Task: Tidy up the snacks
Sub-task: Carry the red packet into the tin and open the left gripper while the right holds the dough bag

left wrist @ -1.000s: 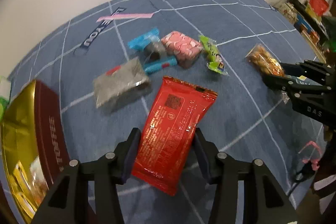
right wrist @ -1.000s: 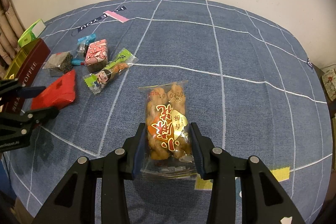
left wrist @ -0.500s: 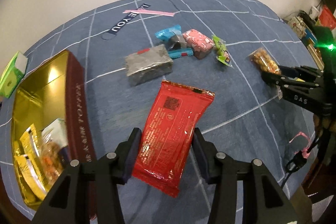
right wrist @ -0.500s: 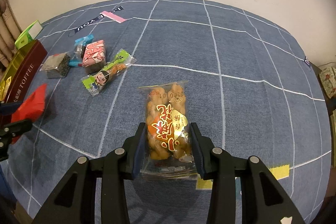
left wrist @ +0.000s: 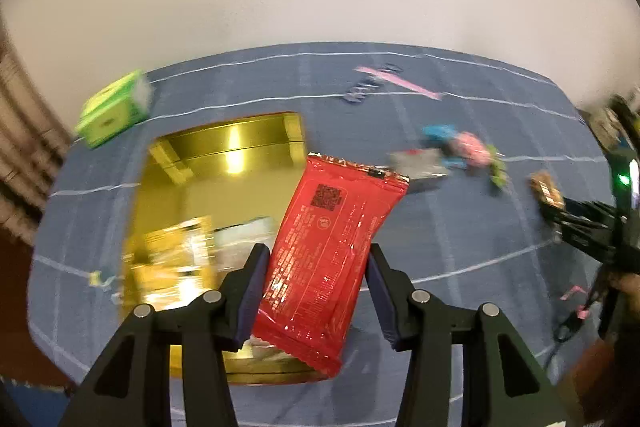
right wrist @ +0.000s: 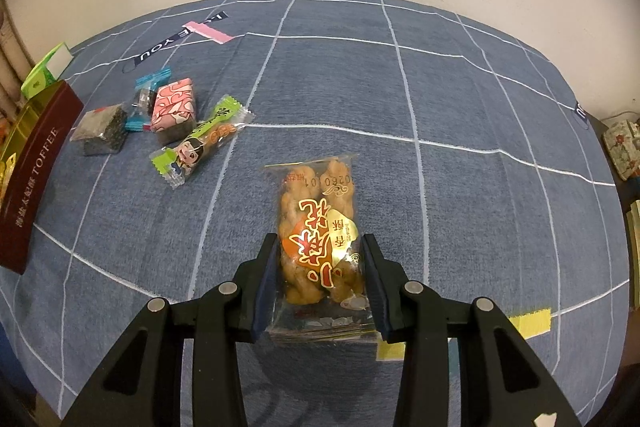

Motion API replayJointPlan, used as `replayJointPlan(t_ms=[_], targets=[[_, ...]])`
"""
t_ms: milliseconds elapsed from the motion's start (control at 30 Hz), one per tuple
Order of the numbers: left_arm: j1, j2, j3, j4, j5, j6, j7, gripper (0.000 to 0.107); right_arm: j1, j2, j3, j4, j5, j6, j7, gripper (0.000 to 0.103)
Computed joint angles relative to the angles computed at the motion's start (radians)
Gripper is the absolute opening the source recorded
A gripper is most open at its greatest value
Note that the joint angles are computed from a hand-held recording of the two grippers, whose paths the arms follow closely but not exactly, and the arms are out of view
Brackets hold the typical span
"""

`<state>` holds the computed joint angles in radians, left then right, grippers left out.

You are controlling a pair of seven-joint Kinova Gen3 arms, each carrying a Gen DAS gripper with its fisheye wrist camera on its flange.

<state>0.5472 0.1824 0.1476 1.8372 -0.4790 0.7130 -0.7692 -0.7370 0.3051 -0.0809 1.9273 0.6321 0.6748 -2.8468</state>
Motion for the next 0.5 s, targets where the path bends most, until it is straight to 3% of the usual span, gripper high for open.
replayJointPlan(t_ms=[200, 500], targets=[[-0.068, -0.056, -0.026, 0.075, -0.001, 0.011, 0.036, 0.05, 0.0, 0.002, -0.002, -0.008, -0.006, 0.01, 0.002, 0.038], [-0.132, -0.06, -0.026, 0.15, -0.021, -0.024, 0.084, 0.05, -0.012, 0.014, -0.001, -0.032, -0.008, 0.048, -0.015, 0.036]])
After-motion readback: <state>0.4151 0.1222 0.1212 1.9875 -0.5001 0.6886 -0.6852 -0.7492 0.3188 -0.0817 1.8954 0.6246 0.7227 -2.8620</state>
